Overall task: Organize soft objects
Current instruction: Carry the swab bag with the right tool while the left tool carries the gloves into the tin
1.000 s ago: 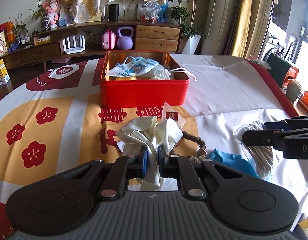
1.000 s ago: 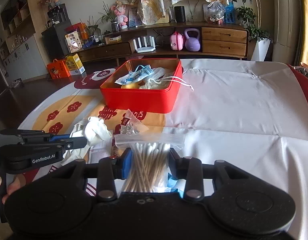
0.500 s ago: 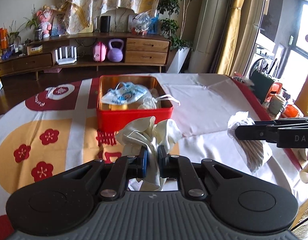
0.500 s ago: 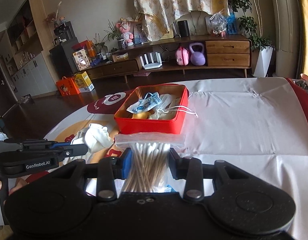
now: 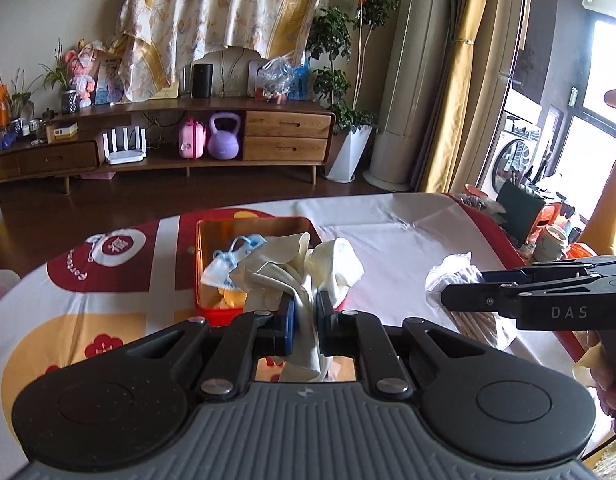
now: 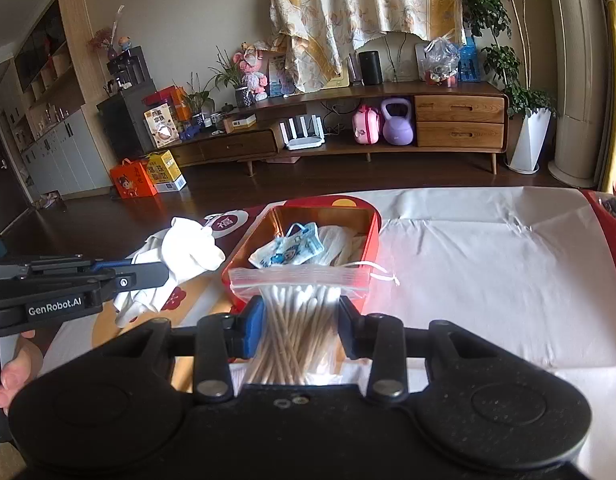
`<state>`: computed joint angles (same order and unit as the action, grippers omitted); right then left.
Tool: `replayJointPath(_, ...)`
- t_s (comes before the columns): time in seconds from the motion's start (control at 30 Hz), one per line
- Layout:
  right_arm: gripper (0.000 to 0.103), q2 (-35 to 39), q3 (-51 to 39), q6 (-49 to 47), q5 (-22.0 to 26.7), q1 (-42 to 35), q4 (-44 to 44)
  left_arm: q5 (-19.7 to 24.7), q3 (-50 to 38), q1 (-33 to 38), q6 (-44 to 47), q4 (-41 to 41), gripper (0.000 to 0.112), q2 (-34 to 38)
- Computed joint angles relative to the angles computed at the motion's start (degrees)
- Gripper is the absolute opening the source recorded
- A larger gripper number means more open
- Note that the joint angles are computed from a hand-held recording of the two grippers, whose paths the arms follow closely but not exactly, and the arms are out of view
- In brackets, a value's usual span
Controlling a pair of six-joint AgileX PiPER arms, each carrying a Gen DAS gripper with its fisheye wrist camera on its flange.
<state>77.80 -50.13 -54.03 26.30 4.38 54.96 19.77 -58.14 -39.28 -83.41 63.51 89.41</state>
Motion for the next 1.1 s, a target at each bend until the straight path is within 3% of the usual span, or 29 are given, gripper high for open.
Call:
replayJointPath(0.47,0.037,15.1,-13.4,4.6,-5.0,4.9,-3.8,-5.3,-10.2,8.2,8.2,-6.5,0.011,10.8)
replayJointPath(0.67,0.037,21.9,-19.7,8.1,-6.2,5.5,-7.0,-7.1,-15.5,11.5,16.5,-14.8,0.011,16.9)
replayJointPath(1.1,0.038,37.2,-35.4,20.3,-5.0,6.8,-15.3,-6.1,-27.1,14.4,31.1,-28.8,0.011,28.9)
